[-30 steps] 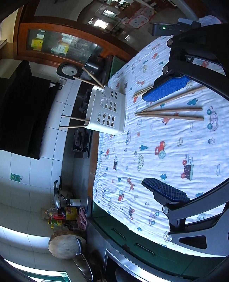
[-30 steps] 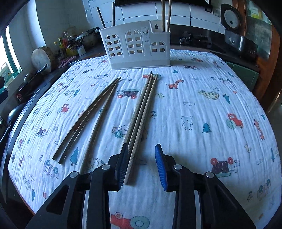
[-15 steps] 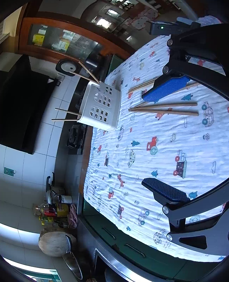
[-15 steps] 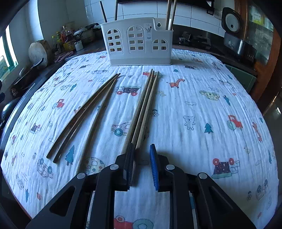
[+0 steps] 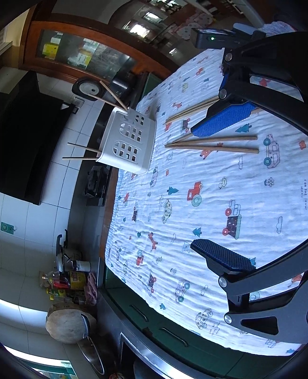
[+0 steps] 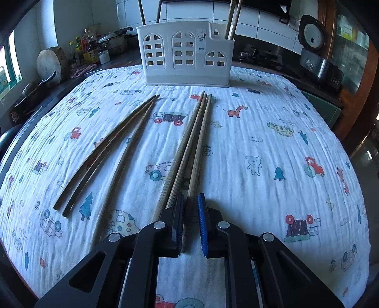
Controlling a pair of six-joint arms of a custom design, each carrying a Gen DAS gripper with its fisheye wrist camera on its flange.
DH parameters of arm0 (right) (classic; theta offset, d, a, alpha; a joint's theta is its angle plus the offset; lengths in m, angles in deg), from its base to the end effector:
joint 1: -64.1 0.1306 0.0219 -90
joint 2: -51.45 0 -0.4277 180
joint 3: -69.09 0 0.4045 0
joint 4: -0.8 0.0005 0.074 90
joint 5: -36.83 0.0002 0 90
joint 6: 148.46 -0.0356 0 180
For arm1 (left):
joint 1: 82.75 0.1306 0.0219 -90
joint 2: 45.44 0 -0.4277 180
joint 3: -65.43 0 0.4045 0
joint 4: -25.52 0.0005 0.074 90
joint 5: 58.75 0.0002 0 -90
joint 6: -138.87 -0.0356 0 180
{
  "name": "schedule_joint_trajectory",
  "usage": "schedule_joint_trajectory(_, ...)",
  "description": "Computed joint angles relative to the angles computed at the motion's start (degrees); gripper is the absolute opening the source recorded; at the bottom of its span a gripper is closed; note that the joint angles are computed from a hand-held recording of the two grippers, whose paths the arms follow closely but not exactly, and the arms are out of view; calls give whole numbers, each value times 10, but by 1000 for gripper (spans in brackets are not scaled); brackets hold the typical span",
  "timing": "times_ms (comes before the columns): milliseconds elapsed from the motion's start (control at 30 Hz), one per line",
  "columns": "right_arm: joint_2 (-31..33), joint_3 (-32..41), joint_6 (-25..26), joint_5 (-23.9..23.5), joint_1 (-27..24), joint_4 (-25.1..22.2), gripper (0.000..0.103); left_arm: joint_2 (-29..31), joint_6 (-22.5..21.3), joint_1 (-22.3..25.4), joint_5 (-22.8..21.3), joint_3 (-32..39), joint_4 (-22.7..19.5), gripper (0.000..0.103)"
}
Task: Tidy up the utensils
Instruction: 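Close the right tool on another chopstick while the left tool moves toward the chopsticks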
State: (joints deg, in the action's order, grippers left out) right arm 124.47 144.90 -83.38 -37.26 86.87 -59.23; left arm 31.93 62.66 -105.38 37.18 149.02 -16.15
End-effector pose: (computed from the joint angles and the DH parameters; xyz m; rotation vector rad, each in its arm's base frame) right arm 0.3354 0.1296 0.4682 0.1502 2.5084 -0.0226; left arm 0.3856 -0.1653 0.5282 0.2307 2.2133 -0.4679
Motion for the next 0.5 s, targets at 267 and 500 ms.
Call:
schedule_joint_trajectory(267,-15,-9,-4,-4,-5,-2,8,7,-10,-27,10,-16,-14,80)
schedule_joint_trajectory(500,-24,-18,4,-23,-14,9,7,43,-29,-60,37,-8,-44,60)
